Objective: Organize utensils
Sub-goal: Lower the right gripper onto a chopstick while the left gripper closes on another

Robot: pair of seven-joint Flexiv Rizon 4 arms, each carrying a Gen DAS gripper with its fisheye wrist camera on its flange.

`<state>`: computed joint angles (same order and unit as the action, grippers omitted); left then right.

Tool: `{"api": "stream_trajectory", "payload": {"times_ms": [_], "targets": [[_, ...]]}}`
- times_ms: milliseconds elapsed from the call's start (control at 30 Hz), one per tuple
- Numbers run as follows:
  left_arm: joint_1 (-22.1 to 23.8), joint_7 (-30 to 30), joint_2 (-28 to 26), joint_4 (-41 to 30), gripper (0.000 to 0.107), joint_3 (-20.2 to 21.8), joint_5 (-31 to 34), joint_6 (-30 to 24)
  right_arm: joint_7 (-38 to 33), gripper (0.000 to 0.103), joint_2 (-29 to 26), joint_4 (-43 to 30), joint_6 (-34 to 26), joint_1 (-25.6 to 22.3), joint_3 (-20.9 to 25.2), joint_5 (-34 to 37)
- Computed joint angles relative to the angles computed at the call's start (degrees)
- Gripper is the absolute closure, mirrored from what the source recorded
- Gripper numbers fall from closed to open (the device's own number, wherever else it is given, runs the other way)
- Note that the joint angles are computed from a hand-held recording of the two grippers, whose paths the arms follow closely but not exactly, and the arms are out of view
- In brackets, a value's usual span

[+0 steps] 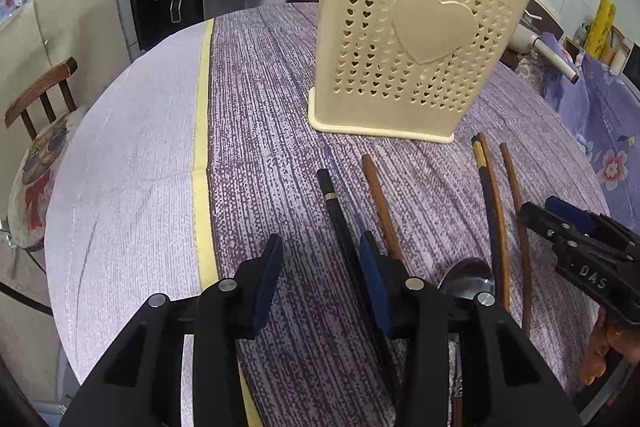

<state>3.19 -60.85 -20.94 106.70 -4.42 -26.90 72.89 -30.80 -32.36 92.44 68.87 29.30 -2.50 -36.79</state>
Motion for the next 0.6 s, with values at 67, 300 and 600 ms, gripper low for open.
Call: {"api": "stream_trajectory", "payload": {"times_ms": [67,300,600], "targets": [[-0.1,-0.3,-0.1,-0.1,0.067,-0.3,-0.4,0.1,-0.4,0.058,-0.7,-1.3,-1.3,-0.1,0.5,0.8],[-2.5,-4.8,-1.6,-2.4,0.069,2.2,4.7,-0.1,-0.3,0.067,-2.7,-4.7,-5.0,0.8,-0.1,1.3],[-2.5,-6.7,-3.0,-5.2,0.089,2.5,8.5,-1.6,-1.6,0.086,-5.6,-10.0,-7.7,-0.1,0.4,2.7]]}}
